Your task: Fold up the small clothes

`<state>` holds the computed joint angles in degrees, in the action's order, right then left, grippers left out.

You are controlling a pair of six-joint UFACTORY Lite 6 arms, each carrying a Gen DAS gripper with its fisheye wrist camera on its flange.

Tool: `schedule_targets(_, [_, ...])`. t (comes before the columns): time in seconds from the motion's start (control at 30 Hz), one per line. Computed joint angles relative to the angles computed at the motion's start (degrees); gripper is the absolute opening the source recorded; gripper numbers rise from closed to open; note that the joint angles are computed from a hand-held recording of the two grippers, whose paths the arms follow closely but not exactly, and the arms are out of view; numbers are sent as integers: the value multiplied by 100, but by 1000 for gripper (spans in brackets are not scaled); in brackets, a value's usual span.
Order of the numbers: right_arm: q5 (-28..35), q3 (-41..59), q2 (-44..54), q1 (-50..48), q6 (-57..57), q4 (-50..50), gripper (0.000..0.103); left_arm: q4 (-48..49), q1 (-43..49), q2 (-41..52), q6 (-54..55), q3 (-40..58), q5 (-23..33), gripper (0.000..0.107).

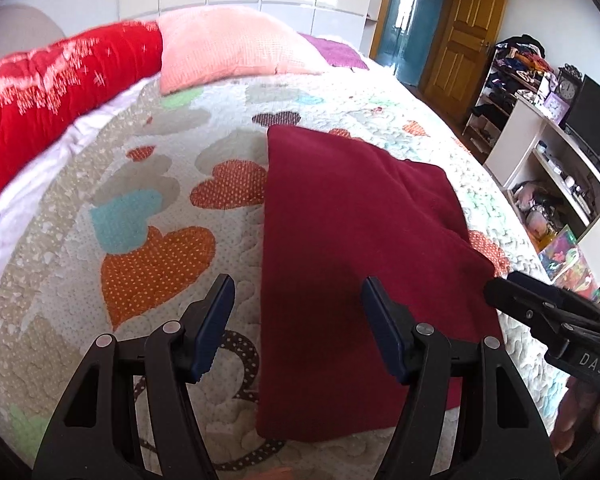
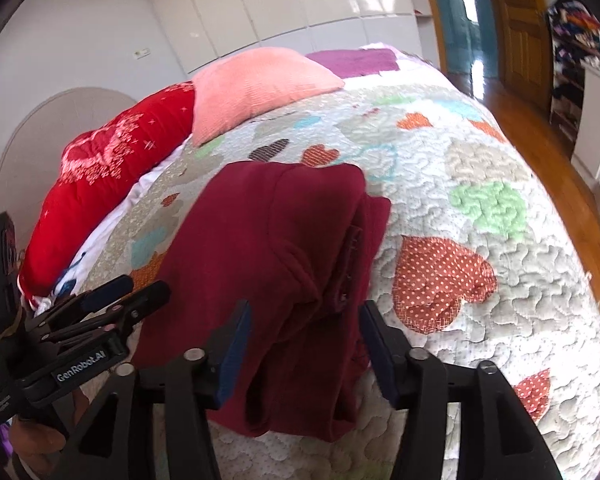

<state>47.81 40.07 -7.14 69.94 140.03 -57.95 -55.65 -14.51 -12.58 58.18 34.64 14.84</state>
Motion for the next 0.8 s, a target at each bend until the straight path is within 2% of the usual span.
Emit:
schedule_targets(0.1, [-313,-278,-152,-205,180,-57,60,-454,247,243,420,161,322,66])
schedule_targets(0.17, [-296,-306,-166,-188,227,-89,60,-561,199,218,506,129,219,66])
schedule_targets(0.5, [72,296,178,-81,-374,163,60,228,-155,-47,-302,-36,-168,66])
schedule_targets(0.8, [158,505,312,-89,-657,226,61,850,-345,-171,-953,-85,-336,66])
